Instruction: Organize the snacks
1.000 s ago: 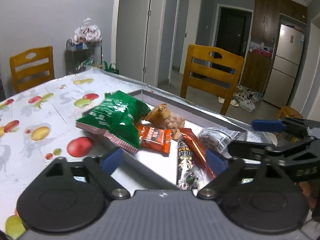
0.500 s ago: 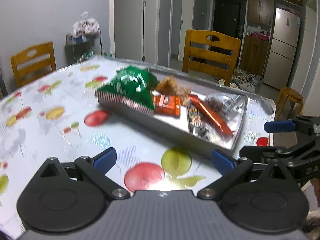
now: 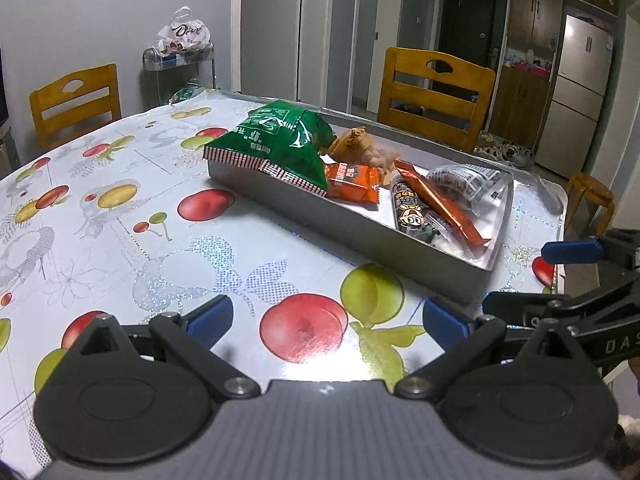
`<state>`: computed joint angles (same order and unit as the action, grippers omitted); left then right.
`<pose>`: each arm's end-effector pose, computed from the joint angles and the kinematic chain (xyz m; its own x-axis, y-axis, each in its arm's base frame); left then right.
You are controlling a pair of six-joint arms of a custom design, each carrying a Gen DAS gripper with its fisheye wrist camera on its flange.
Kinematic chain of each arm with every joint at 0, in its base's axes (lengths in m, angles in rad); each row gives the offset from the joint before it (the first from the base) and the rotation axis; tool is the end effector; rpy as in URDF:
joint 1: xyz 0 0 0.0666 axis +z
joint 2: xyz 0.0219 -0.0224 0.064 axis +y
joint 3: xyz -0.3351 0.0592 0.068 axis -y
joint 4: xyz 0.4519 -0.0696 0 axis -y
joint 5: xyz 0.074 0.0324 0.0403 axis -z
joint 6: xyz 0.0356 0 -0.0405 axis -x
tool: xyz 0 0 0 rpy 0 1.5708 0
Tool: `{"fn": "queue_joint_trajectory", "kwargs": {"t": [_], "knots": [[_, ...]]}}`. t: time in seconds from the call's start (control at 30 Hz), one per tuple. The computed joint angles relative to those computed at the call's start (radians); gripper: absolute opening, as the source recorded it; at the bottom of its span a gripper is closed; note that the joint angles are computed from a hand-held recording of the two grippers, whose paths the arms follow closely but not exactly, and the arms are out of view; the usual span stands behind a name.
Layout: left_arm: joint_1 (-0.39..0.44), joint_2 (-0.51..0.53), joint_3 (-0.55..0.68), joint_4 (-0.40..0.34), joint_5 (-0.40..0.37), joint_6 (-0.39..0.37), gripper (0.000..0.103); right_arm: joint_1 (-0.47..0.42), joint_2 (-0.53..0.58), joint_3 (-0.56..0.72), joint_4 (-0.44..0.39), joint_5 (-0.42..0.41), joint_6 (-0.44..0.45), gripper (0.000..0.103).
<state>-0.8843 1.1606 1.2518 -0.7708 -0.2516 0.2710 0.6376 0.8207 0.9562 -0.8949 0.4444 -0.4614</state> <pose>0.3139 -0.3697 0.4378 -0.5515 0.2639 -0.7913 0.4969 0.8659 -0.0575 0.3049 0.2063 0.4099 -0.6231 0.0386 -0.7812 -0.0106 0.9983 0.0578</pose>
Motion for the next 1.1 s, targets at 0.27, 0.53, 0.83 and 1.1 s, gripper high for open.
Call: {"fn": "queue_joint_trajectory", "kwargs": {"t": [0.27,0.53,0.83,1.1], "knots": [[-0.003,-0.001,0.000,0.003,-0.015,-0.005,0.102,0.002,0.005,0.004,0.002,0.001,0.000,0.103],[-0.002,-0.002,0.000,0.003,-0.013,-0.004,0.102,0.004,0.008,0.007,0.002,0.003,-0.001,0.103],[-0.009,-0.003,-0.002,0.008,-0.034,-0.019,0.102,0.004,0.009,0.006,0.005,0.003,0.000,0.103],[0.001,0.053,0.067,-0.068,0.003,-0.021,0.102,0.002,0.001,0.000,0.015,0.001,0.003,0.103]]}}
